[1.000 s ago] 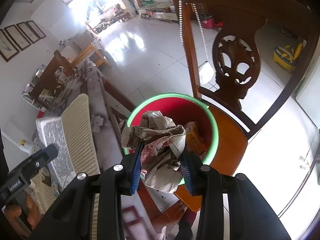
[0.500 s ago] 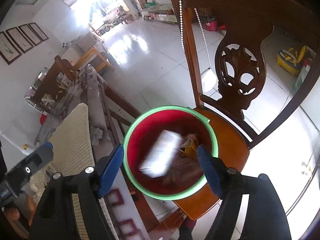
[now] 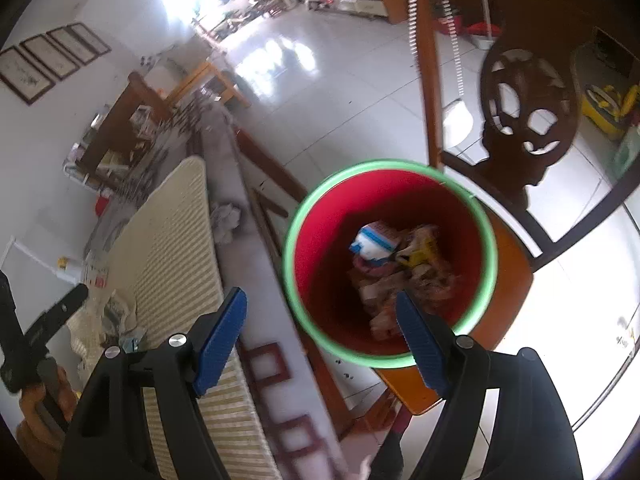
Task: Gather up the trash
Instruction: 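Move both tools back over the trash on the table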
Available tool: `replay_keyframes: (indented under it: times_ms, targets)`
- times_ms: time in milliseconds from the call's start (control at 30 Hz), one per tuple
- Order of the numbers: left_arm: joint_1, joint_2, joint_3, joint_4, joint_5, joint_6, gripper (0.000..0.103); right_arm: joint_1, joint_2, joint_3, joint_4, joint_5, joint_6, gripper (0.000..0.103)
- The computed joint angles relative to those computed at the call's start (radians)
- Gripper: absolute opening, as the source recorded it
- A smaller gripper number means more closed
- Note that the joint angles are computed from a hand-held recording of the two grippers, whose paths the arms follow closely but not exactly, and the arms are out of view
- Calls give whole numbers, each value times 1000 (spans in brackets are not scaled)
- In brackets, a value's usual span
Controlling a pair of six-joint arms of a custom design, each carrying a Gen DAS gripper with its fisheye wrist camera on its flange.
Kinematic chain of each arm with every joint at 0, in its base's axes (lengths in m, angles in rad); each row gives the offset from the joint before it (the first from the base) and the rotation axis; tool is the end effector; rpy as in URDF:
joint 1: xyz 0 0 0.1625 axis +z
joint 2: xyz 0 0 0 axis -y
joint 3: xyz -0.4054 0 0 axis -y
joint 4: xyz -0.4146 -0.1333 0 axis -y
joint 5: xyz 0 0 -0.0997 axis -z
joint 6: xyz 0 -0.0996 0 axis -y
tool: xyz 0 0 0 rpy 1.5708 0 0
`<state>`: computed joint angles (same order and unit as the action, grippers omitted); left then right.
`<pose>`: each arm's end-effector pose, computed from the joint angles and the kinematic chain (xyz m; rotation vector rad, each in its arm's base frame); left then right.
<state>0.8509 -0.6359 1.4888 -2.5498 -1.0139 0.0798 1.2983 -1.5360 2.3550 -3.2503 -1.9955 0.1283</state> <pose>-0.3273 -0.6552 0.0197 0.9780 2.4358 -0.3933 -0.0272 -0.4400 0.2812 -0.7272 -2.3591 1.0863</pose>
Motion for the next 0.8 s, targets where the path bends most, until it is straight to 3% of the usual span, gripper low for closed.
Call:
replay_keyframes:
  times_ms: [100, 200, 367, 500, 700, 800]
  targets:
    - [46, -13, -36, -8, 125, 61, 85, 25, 53, -29, 20, -4, 15, 75]
    - [91, 7, -117, -27, 256, 213, 85, 59, 118, -70, 54, -16, 38, 75]
    - [164, 103, -334, 7, 357, 397, 85, 134, 225, -137, 72, -57, 89, 75]
    - [221, 174, -522, 177, 337, 377, 85, 184, 292, -182, 70, -92, 133, 75]
    - [267, 305, -788, 378, 264, 439, 86, 255, 398, -247, 70, -157, 231, 78]
    - [286, 419, -1005, 555, 218, 435, 86, 287, 442, -279, 87, -187, 273, 79]
